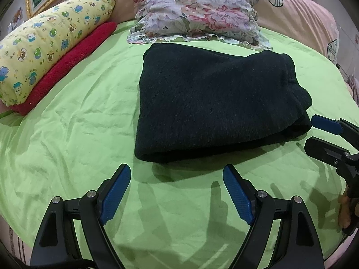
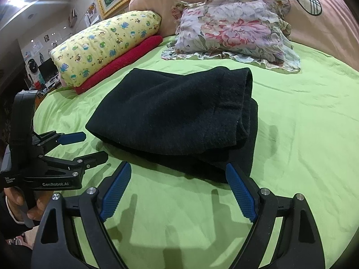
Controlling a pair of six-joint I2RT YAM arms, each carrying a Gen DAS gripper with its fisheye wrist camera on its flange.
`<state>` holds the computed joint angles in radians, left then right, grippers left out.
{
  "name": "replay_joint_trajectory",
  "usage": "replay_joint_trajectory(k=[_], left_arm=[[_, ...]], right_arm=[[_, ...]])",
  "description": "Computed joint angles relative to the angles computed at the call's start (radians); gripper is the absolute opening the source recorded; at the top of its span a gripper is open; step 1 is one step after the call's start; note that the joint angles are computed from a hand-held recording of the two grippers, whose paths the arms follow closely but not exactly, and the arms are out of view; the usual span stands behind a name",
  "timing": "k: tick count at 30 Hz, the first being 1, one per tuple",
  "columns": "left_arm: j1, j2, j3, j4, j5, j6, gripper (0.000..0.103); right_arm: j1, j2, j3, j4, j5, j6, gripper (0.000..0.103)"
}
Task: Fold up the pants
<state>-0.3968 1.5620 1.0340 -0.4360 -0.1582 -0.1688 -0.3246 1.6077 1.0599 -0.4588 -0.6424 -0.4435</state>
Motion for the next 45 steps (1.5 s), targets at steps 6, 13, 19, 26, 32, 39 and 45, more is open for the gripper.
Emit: replay_joint_trajectory(k=[6, 13, 19, 26, 32, 39, 45], left_arm=[[0.004, 0.013, 0.008, 0.008, 0.002, -0.002, 0.085], [0.010, 0.017, 0.013, 0.021, 0.010, 0.002, 0.085], [0.014, 0.024, 0.019, 0.022, 0.020, 0.002, 0.085], [0.020, 0.023, 0.022, 0.026, 0.025, 0.004, 0.085], [0.019, 0.024, 0.025, 0.029, 0.022, 0.004, 0.085], [0.024, 0.024, 0.029, 0.032, 0.028, 0.006, 0.085], [0.021, 0.030, 0.037, 0.029, 0.027, 0.006, 0.085]], right_arm=[[0.006, 0.002, -0.002, 0.017, 0.003, 0.005, 0.086], [0.002, 0.002, -0.007, 0.036, -0.001, 0.022, 0.086], [-0.002, 0.011, -0.002, 0.042, -0.004, 0.033, 0.086], [-0.002, 0.014, 0.000, 0.043, -0.004, 0.031, 0.086], [0.004, 0.014, 0.003, 0.049, -0.004, 0.038, 0.086], [0.005, 0.017, 0.007, 0.047, -0.003, 0.042, 0.087], [0.005, 0.020, 0.010, 0.050, -0.007, 0.044, 0.087]])
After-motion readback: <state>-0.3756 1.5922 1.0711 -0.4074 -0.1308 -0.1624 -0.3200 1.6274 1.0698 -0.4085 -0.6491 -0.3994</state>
